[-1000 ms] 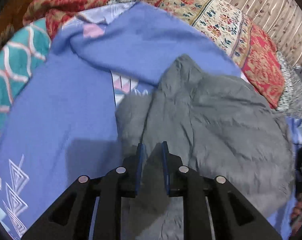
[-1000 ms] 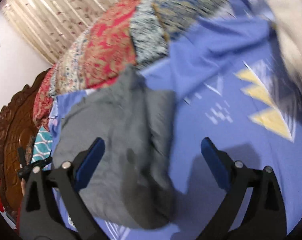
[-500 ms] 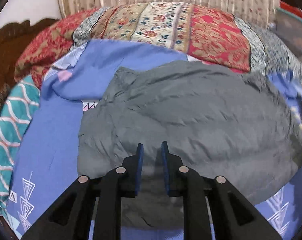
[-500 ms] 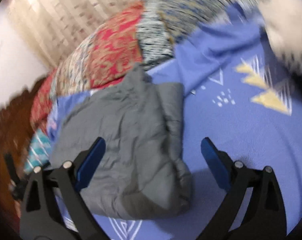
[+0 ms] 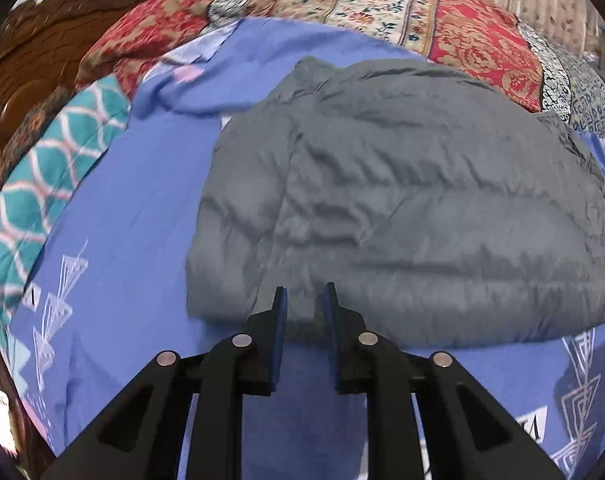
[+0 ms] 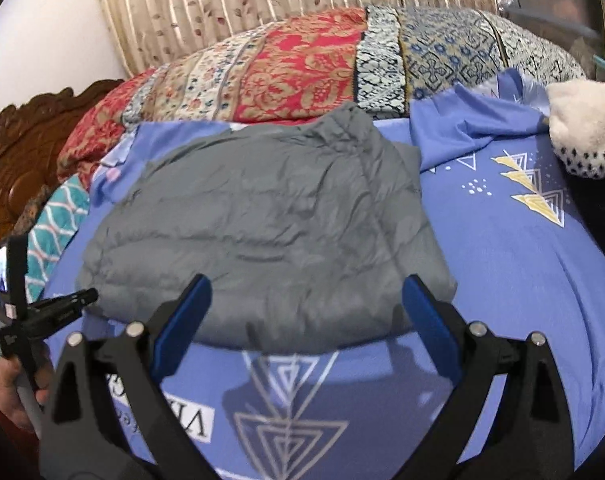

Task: Fold large clothes
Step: 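Release the folded jacket and pull both grippers back, then reach both grippers toward the folded grey jacket to grasp it again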

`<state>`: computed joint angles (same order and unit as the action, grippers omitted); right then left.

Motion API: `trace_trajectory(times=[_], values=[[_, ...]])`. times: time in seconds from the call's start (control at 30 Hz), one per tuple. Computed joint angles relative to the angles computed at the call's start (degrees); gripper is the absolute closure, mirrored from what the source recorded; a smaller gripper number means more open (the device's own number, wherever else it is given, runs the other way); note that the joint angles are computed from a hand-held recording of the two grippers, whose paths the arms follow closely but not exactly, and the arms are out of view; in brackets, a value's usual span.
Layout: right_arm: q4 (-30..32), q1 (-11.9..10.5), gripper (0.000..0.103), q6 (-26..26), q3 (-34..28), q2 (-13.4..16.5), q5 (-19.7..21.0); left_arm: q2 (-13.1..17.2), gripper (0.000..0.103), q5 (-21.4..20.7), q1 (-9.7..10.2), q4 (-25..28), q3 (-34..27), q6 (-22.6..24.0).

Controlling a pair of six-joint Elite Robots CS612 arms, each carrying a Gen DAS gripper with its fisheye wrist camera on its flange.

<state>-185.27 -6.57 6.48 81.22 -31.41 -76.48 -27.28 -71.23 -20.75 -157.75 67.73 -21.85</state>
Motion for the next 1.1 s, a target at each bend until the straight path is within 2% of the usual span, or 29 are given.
trace_trajectory(times=[0.23,0.63,0.7,1.03,1.1], values=[[-1.09,0.68,0.011,-1.29,3.45,-2.13,1.82,-2.92,0.062,-0.8,-0.26,-3.48,5.67,-1.46],[-4.47,1.26,0.011,-2.79,10.07,-6.22,3.1,-7.98,0.06,-0.42,-1.58,-12.21,14.58,0.84],[-4.9,1.29,0.011,-3.3,11.18,-6.84,3.38,-8.83,0.057,-0.64,-1.83,-13.58,16.17,1.0],[-7.59,2.27,0.011,-5.13,18.62,-10.21,3.35,-12.47,0.027,-1.4,-3.49,-22.75,24.5,1.91],[-7.85,2.48,0.011,-5.32,19.8,-10.53,3.35,-12.75,0.024,-1.78,-3.9,-24.74,25.99,2.19]])
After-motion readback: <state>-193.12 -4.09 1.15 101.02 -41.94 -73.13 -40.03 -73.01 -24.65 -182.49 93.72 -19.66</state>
